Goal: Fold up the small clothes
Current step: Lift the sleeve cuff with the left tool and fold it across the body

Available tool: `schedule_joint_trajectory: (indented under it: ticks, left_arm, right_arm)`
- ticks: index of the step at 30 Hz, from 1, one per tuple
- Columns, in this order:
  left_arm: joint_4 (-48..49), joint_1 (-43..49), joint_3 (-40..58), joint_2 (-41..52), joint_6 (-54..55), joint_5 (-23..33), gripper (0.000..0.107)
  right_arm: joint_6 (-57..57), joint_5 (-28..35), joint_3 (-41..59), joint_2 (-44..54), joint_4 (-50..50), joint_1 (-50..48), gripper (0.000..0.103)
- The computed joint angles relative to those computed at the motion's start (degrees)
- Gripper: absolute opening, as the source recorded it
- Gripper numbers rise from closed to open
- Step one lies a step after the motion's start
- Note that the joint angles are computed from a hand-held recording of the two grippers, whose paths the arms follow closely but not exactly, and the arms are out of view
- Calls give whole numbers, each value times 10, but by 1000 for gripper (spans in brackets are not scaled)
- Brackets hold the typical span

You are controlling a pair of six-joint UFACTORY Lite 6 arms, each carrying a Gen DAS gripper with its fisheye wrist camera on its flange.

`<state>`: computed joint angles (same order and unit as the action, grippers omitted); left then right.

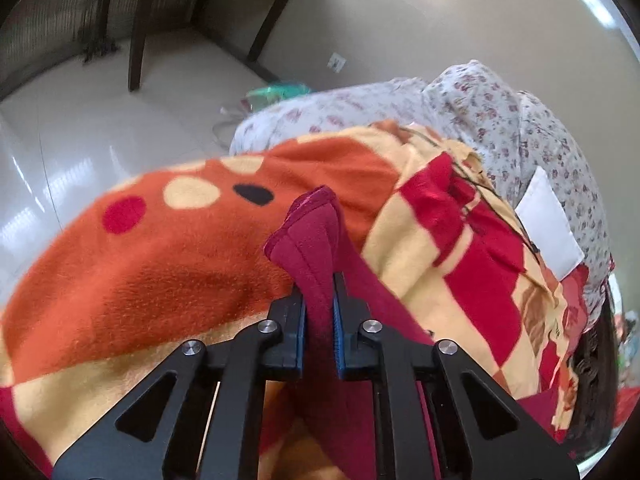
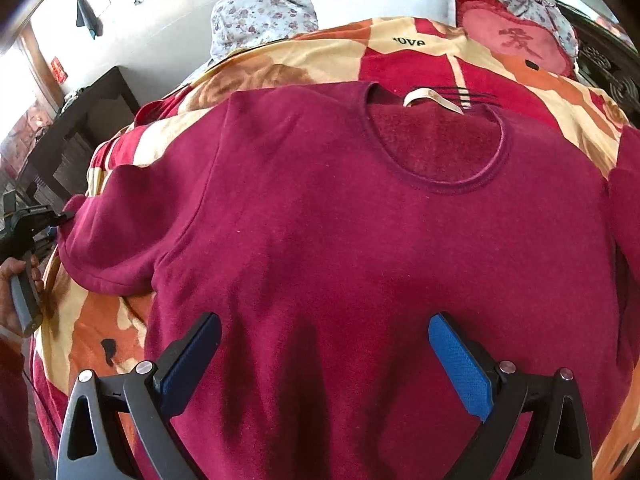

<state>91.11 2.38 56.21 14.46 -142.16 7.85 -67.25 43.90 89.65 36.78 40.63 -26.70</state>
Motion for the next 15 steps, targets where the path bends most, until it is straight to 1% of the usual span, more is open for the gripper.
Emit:
schedule_joint_trajectory:
  ticks: [1, 2, 4, 5, 6, 8, 9, 11, 13, 15]
  left_arm:
    - [-3, -8, -6, -13, 0, 10, 9]
    - [-24, -28, -14, -41, 22, 32, 9]
    - [-69, -55, -10, -67, 81, 58, 9]
    - [-113, -75, -3, -82, 132, 78, 9]
    - [-140, -88, 4, -91, 160, 85, 9]
    - [-151, -121, 16, -107, 166, 91, 9]
    - [-169, -143, 32, -105, 183, 97, 9]
    - [-172, -194, 66, -90, 187, 111, 9]
    - [-174, -248, 116, -55, 188, 120, 9]
    - [-167, -302, 184, 5, 179, 112, 9]
  right_arm:
    - [-1, 2, 1, 0, 1, -1, 102]
    - [-4, 5, 1, -1, 4, -2, 102]
    - [-5, 7, 3, -1, 6, -5, 102]
    - [-4, 11, 6, -1, 8, -7, 102]
    - [-5, 15, 8, 0, 12, -10, 102]
    - [-11, 24, 11, -1, 21, -18, 102]
    - [-12, 26, 14, 0, 23, -21, 102]
    - [-8, 33, 26, 5, 25, -27, 102]
    - [-5, 40, 41, 13, 27, -33, 103]
    - [1, 48, 62, 23, 26, -42, 102]
